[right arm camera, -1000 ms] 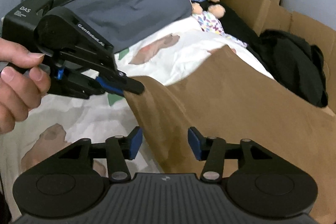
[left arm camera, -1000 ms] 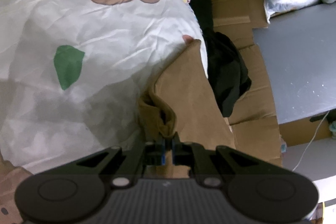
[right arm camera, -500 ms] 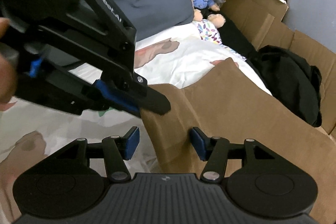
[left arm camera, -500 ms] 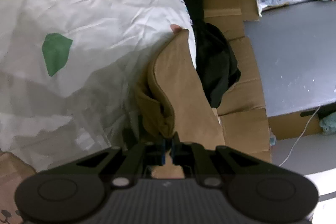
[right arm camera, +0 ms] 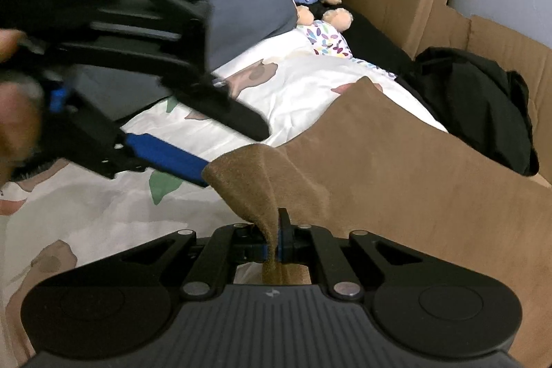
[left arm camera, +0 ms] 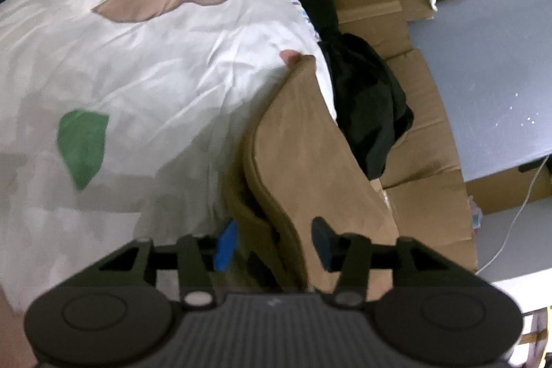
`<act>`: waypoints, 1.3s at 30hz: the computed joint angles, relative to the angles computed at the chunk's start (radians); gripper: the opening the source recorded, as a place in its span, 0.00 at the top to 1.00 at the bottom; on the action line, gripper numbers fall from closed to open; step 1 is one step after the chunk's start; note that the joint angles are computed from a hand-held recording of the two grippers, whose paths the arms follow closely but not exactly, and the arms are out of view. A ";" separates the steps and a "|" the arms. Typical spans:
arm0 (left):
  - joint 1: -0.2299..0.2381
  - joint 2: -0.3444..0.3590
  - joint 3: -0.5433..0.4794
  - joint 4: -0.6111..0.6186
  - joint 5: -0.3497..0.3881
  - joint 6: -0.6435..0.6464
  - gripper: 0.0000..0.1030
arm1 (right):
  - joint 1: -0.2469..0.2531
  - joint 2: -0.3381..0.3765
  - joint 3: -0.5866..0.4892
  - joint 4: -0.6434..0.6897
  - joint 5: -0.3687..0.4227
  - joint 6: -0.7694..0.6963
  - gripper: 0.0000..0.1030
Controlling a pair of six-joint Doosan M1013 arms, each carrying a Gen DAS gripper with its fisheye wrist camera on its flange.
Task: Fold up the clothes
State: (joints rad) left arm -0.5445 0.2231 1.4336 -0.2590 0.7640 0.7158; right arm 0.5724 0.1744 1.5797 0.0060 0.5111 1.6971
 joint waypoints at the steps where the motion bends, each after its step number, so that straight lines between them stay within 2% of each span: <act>1: 0.001 0.008 -0.006 0.003 0.003 0.000 0.51 | 0.000 -0.001 0.001 0.003 0.000 -0.001 0.95; 4: 0.009 0.037 -0.026 -0.012 0.024 0.015 0.51 | -0.007 -0.003 0.000 0.028 0.002 0.001 0.95; 14: 0.047 0.118 -0.064 -0.154 0.011 0.117 0.54 | -0.031 -0.014 0.002 0.096 0.001 0.004 0.95; 15: 0.054 0.134 -0.077 -0.186 0.017 0.142 0.55 | -0.033 -0.016 0.004 0.105 0.001 0.003 0.95; 20: 0.070 0.198 -0.155 -0.198 0.082 0.204 0.56 | -0.039 -0.020 0.006 0.127 0.001 0.012 0.95; 23: 0.093 0.245 -0.215 -0.255 0.158 0.282 0.56 | -0.043 -0.023 0.008 0.133 -0.003 0.023 0.95; 25: 0.107 0.290 -0.282 -0.278 0.252 0.334 0.56 | -0.045 -0.026 0.010 0.134 -0.006 0.026 0.95; 28: 0.112 0.338 -0.369 -0.273 0.372 0.381 0.56 | -0.048 -0.030 0.013 0.129 -0.010 0.045 0.95; 29: 0.109 0.344 -0.386 -0.258 0.391 0.378 0.57 | -0.050 -0.030 0.014 0.123 -0.010 0.062 0.95; 30: 0.106 0.350 -0.402 -0.243 0.410 0.376 0.60 | -0.051 -0.031 0.014 0.116 -0.011 0.081 0.95; 32: 0.099 0.355 -0.422 -0.216 0.429 0.379 0.82 | -0.051 -0.031 0.015 0.108 -0.010 0.107 0.95; 33: 0.095 0.355 -0.429 -0.203 0.432 0.383 0.88 | -0.051 -0.032 0.015 0.101 -0.009 0.125 0.95; 39: 0.067 0.370 -0.496 -0.108 0.486 0.375 0.91 | -0.045 -0.037 0.018 0.062 -0.005 0.184 0.95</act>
